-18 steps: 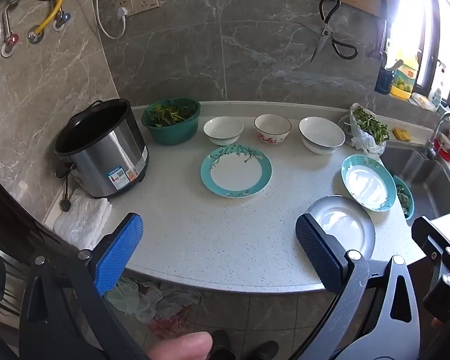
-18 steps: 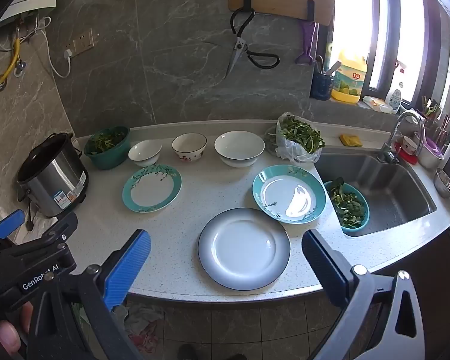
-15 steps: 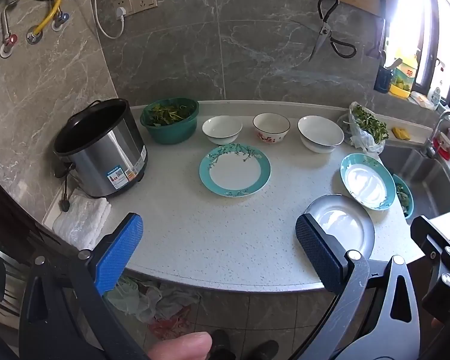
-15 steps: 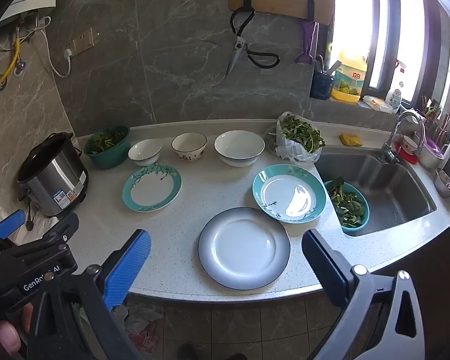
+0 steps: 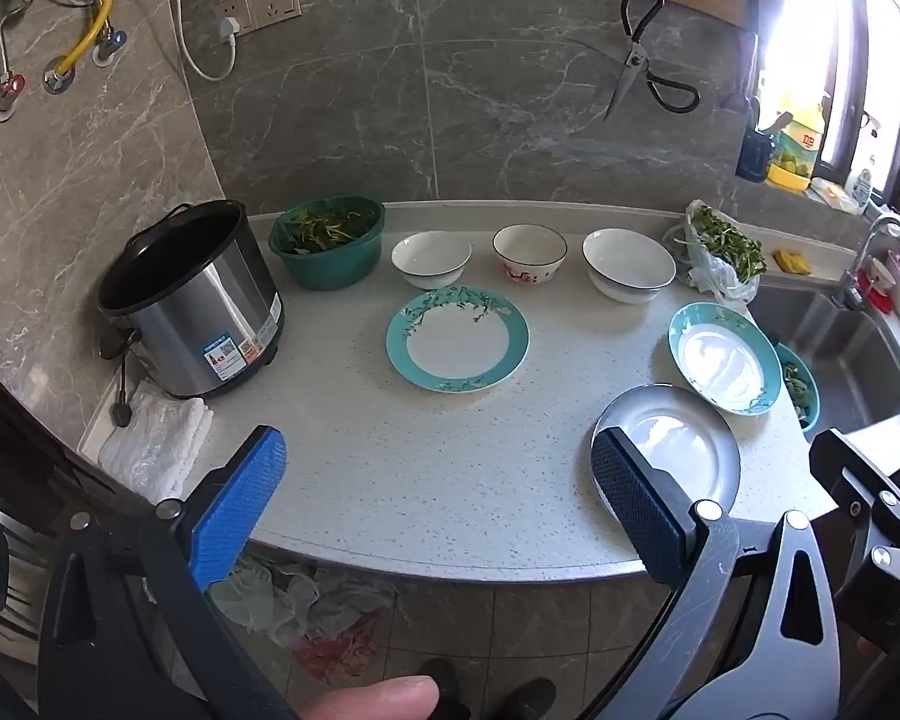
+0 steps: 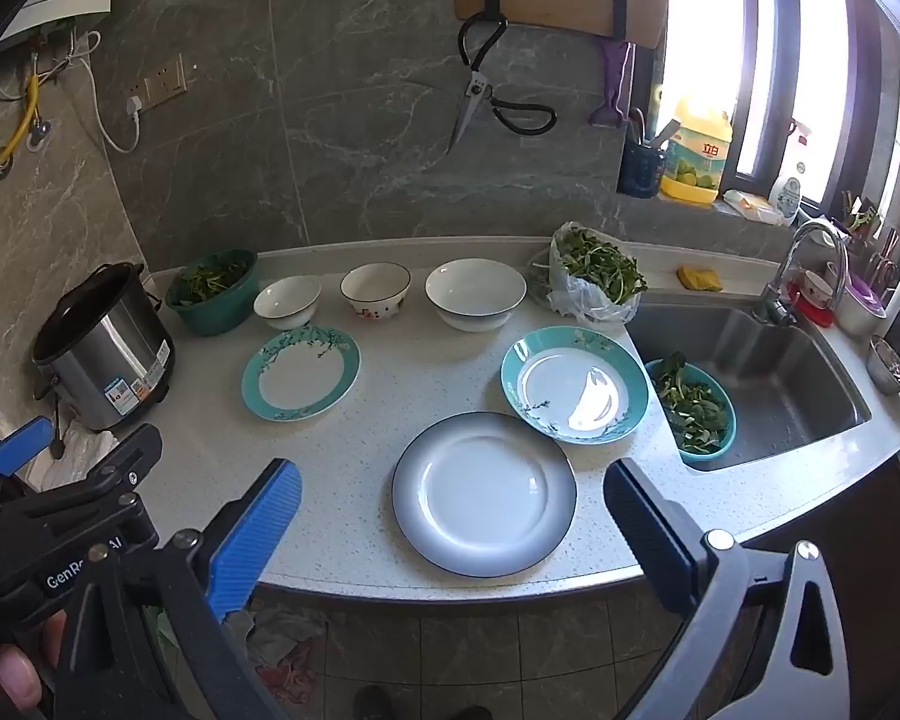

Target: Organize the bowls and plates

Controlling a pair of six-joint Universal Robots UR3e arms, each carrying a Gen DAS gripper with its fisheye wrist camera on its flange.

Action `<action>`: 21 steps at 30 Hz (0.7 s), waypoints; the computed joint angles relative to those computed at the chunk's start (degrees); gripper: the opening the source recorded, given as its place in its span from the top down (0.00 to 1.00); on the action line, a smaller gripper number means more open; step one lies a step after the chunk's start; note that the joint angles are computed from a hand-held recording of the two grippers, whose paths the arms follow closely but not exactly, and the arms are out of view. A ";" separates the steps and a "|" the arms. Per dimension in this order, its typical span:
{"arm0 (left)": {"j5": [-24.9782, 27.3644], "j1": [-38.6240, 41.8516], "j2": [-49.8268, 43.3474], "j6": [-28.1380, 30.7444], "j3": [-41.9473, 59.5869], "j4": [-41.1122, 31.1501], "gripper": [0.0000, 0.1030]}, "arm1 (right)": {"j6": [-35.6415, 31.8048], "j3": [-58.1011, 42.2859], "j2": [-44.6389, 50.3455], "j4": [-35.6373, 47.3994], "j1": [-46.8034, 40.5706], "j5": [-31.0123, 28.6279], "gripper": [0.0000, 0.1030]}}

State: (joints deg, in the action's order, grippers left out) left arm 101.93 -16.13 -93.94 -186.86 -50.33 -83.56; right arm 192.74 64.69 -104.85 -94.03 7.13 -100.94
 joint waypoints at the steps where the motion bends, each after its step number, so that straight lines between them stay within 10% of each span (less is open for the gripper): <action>1: 0.29 -0.28 0.07 -0.16 -0.32 0.25 0.00 | 0.03 -0.03 0.01 0.05 0.04 -0.09 0.00; 21: 0.31 -1.09 0.41 -0.64 -0.47 -0.12 0.00 | 0.50 1.20 -0.76 -0.38 0.59 -0.36 0.00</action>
State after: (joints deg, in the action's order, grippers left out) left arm 102.24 -17.21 -93.53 -187.50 -50.80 -83.68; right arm 193.24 65.89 -105.60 -94.42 7.71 -101.30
